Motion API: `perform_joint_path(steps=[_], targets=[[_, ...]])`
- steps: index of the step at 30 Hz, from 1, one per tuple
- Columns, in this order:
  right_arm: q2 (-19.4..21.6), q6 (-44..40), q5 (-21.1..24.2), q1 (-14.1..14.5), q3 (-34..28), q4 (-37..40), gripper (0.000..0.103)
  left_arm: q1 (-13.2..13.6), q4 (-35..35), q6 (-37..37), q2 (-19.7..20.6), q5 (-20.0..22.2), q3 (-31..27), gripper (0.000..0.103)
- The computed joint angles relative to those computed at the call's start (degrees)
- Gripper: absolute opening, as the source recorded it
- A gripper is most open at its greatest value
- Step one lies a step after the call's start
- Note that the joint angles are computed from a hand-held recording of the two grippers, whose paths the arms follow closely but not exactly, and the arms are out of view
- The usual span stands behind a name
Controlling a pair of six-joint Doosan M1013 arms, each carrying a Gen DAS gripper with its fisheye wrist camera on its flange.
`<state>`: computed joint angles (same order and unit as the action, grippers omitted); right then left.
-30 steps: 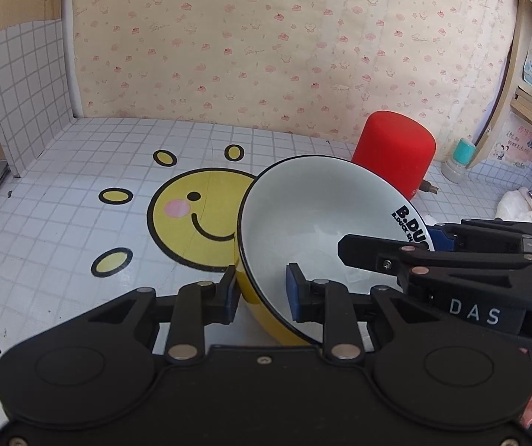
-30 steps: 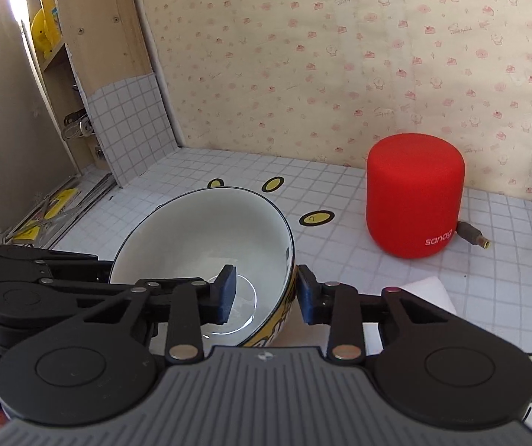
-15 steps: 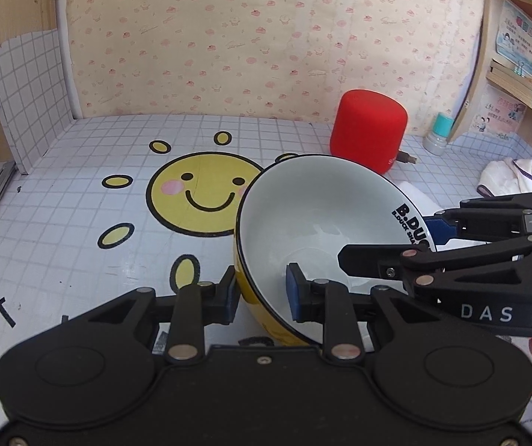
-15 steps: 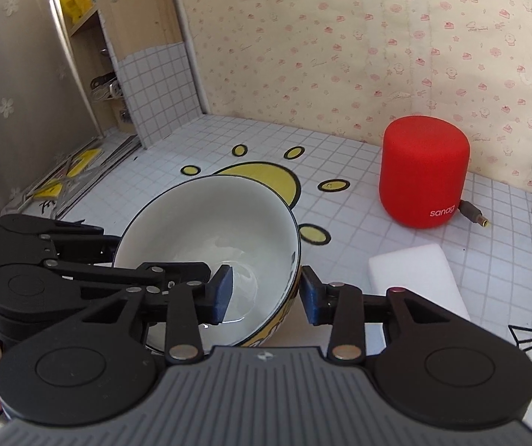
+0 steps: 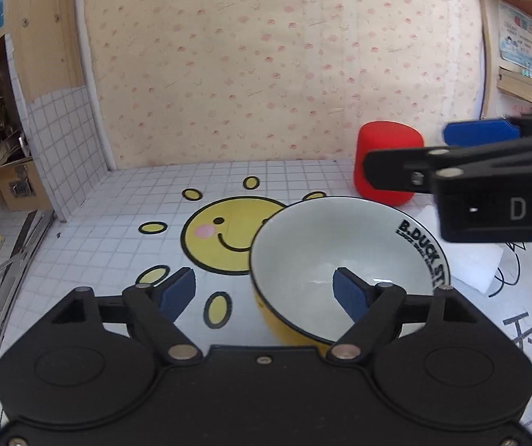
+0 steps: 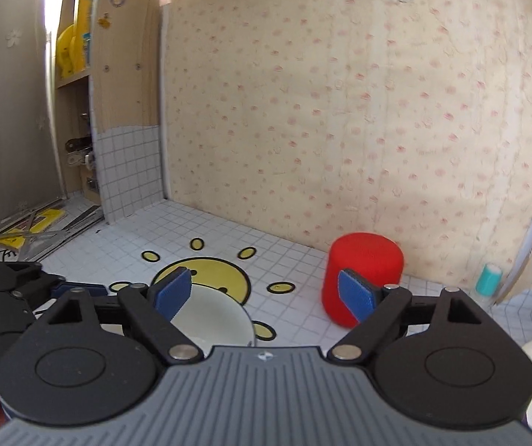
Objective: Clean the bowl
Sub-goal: 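Grasp the white sponge with the right tool while the left tool holds the bowl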
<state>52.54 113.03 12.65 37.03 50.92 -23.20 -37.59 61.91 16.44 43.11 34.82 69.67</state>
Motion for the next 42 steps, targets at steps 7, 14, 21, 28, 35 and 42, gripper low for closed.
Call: perform_joint_path(steps=[7, 14, 21, 28, 35, 42], targets=[[-0.8, 2.6, -1.2, 0.2, 1.1, -6.7, 0.087, -1.0, 3.7, -0.1, 0.4, 3.4, -0.6, 0.083], [-3.9, 16.3, 0.4, -1.1, 7.1, -15.8, 0.087, -0.8, 9.4, -6.0, -0.3, -0.6, 1.6, 0.085], [-5.2, 22.0, 5.4, -1.3, 11.7, -18.8, 0.087, -0.3, 12.7, -12.9, -0.2, -3.3, 2.8, 0.088], [-3.9, 11.2, 6.0, -2.1, 10.2, -4.6, 0.087, -0.1, 12.1, -15.0, 0.2, -4.1, 2.4, 0.088], [0.0, 1.2, 11.9, -2.6, 3.4, 6.1, 0.087, 0.0, 12.6, -16.8, 0.2, -5.1, 2.6, 0.088], [0.3, 1.0, 9.9, -2.8, 3.3, 6.0, 0.059, 0.3, 12.7, -18.6, 0.2, -6.3, 2.8, 0.088]])
